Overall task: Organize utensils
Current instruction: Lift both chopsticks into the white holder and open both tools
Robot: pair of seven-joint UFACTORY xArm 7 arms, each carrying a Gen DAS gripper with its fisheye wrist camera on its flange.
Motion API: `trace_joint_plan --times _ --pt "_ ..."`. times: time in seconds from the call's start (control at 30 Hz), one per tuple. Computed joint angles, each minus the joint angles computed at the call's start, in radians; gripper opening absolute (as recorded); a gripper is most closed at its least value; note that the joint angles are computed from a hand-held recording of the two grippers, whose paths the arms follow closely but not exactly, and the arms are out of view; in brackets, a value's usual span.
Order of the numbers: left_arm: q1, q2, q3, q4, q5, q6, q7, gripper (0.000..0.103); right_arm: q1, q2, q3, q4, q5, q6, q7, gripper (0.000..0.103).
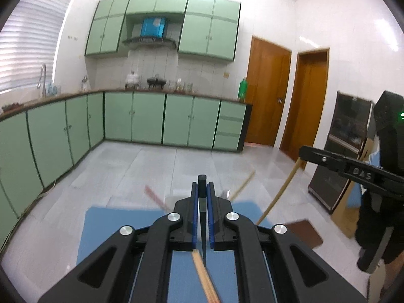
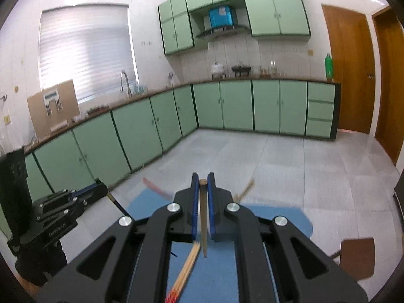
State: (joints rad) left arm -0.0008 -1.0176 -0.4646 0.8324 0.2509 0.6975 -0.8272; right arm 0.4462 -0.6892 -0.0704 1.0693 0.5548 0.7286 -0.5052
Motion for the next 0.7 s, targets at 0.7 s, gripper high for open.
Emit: trace_joint_plan --times 0.7 --pt "0.21 0.338 -0.051 0.145 0.215 -0.151 -0.067 0.01 -0.059 0.356 0.116 0.181 -0.052 -0.173 0.026 0.008"
